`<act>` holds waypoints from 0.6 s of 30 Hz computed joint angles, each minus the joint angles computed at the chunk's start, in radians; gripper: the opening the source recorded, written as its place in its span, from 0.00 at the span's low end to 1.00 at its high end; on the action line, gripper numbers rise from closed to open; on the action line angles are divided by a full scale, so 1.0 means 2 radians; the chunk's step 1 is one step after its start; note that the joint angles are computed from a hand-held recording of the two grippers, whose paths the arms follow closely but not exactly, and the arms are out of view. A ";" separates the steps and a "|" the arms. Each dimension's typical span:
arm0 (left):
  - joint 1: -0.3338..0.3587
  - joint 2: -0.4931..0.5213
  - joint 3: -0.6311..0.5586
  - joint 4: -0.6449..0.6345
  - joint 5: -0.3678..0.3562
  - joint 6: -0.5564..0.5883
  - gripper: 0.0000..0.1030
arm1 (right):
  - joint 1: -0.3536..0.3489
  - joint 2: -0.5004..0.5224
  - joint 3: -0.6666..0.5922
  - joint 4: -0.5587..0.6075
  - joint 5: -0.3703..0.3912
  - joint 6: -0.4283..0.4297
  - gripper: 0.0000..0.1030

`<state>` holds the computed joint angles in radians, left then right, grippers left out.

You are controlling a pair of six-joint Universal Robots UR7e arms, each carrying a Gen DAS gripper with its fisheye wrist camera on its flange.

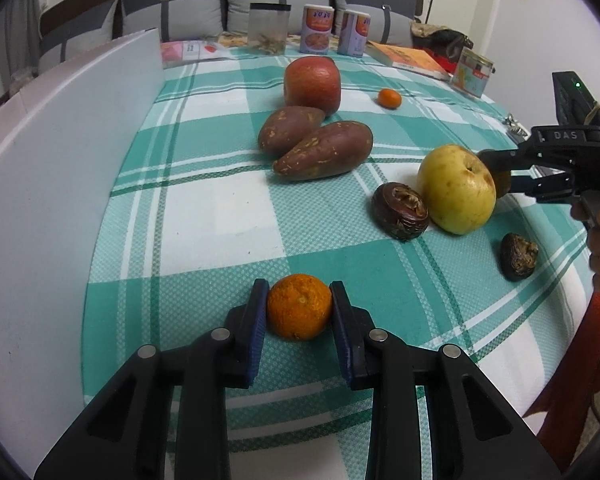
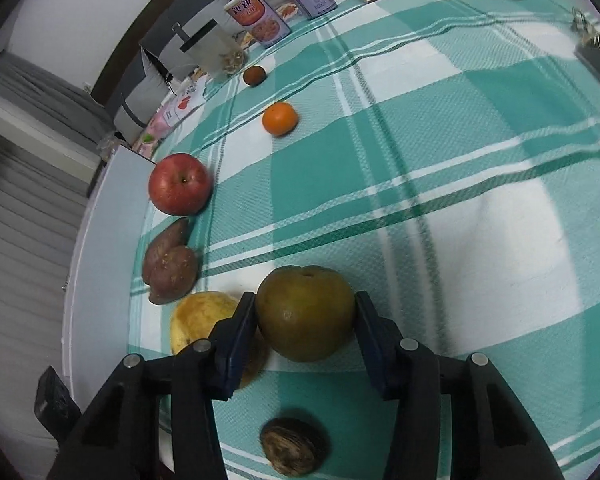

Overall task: Organize fruits
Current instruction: 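Carry the tangerine into the white box and release while the right tool drops the brown fruit there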

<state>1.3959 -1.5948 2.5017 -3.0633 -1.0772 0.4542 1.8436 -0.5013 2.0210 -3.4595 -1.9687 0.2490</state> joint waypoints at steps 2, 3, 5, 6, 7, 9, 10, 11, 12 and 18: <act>0.002 -0.002 0.000 0.003 -0.004 0.001 0.30 | 0.002 -0.021 0.008 0.030 -0.005 -0.006 0.47; 0.003 -0.003 0.000 0.002 -0.005 0.001 0.30 | 0.003 -0.029 0.011 0.041 -0.007 -0.007 0.47; 0.004 -0.003 0.000 0.002 -0.006 0.001 0.30 | 0.004 -0.051 0.008 0.107 -0.015 -0.003 0.47; 0.003 -0.002 0.000 0.002 -0.005 0.000 0.30 | 0.005 -0.057 0.002 0.137 -0.019 0.001 0.47; 0.003 -0.002 0.000 0.002 -0.004 0.000 0.30 | 0.006 -0.061 -0.012 0.182 -0.030 0.006 0.47; 0.002 -0.003 0.000 0.005 -0.002 -0.001 0.30 | 0.007 -0.057 -0.041 0.246 -0.053 0.014 0.47; 0.002 -0.004 0.000 0.007 -0.002 -0.001 0.30 | 0.006 -0.050 -0.058 0.264 -0.063 0.016 0.47; 0.002 -0.007 0.000 0.011 -0.002 -0.003 0.30 | 0.005 -0.044 -0.070 0.268 -0.067 0.013 0.47; 0.002 -0.009 0.000 0.013 -0.002 -0.003 0.30 | 0.005 -0.040 -0.078 0.272 -0.072 0.010 0.47; -0.001 -0.011 0.003 0.014 0.001 -0.002 0.31 | 0.004 -0.012 -0.111 0.255 -0.097 -0.019 0.48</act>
<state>1.3949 -1.6163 2.5083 -3.0356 -1.0761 0.4496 1.8517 -0.5250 1.7981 -2.9499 -2.1629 0.2112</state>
